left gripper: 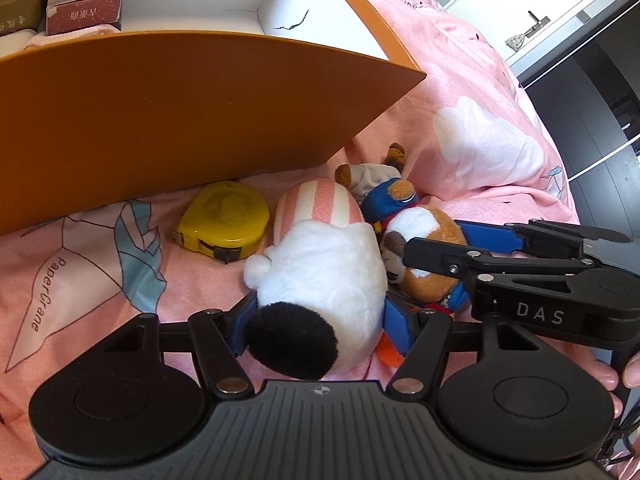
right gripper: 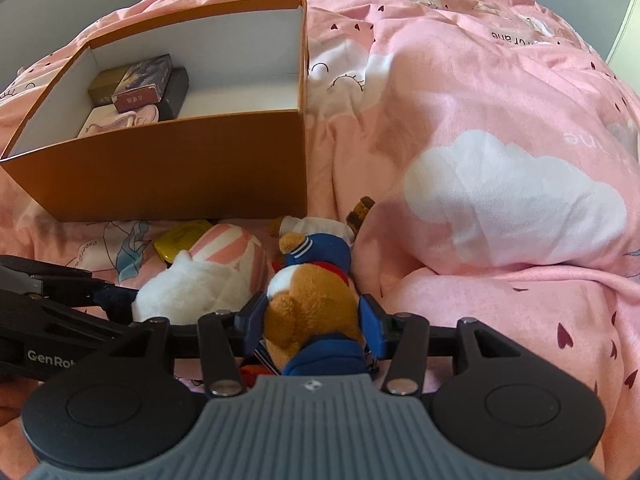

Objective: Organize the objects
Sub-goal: 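Grasp the white plush toy with the left tool while the right tool grasps the plush dog, then carry both plush toys over the orange box with both tools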

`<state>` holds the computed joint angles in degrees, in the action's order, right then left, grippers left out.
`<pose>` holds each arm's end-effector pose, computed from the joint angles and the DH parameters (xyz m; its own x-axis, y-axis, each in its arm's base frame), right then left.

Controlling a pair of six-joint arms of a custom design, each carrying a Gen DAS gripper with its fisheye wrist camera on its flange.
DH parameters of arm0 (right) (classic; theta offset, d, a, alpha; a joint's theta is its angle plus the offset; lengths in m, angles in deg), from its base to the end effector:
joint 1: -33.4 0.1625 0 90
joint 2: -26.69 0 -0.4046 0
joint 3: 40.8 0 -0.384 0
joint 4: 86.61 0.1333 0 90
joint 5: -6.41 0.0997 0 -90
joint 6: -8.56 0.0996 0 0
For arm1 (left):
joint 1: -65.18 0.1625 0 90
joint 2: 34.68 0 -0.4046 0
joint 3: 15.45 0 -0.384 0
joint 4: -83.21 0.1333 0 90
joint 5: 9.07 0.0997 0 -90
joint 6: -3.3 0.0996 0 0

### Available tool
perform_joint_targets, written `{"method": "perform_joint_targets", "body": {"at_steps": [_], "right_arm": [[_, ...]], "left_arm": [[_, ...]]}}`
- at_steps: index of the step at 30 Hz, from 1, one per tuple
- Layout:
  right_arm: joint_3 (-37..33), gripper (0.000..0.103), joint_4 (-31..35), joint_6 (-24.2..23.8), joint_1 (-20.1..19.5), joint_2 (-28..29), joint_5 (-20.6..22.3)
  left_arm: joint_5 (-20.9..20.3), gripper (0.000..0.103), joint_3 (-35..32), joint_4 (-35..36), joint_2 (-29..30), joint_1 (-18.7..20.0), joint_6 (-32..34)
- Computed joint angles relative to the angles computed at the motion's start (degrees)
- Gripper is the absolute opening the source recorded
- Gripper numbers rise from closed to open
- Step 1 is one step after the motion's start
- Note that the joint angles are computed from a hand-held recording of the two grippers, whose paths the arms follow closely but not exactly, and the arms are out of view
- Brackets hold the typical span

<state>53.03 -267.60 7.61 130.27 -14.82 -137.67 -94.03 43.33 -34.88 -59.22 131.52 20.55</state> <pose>0.1303 -0.6411 0.1434 -0.6413 0.4193 0.6426 -0.1040 0.7822 -0.6143 -0.1805 -0.7659 0.0052 -0.7494 0.6601 -0.0516 0.6505 0.7486 0.1282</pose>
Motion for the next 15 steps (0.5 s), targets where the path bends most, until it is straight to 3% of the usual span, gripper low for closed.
{"method": "perform_joint_targets", "body": {"at_steps": [8,15], "right_arm": [[0.11,0.045,-1.84,-1.13,0.29,0.66,0.03],[0.21,0.042,-5.85,-4.75,2.15,1.19,-1.06]], "left_arm": [[0.93,0.066,4.17,-4.05,-2.55,-0.76,-0.02],[5.45,0.066,9.11,-8.72,-6.75,-2.78,-1.10]]}}
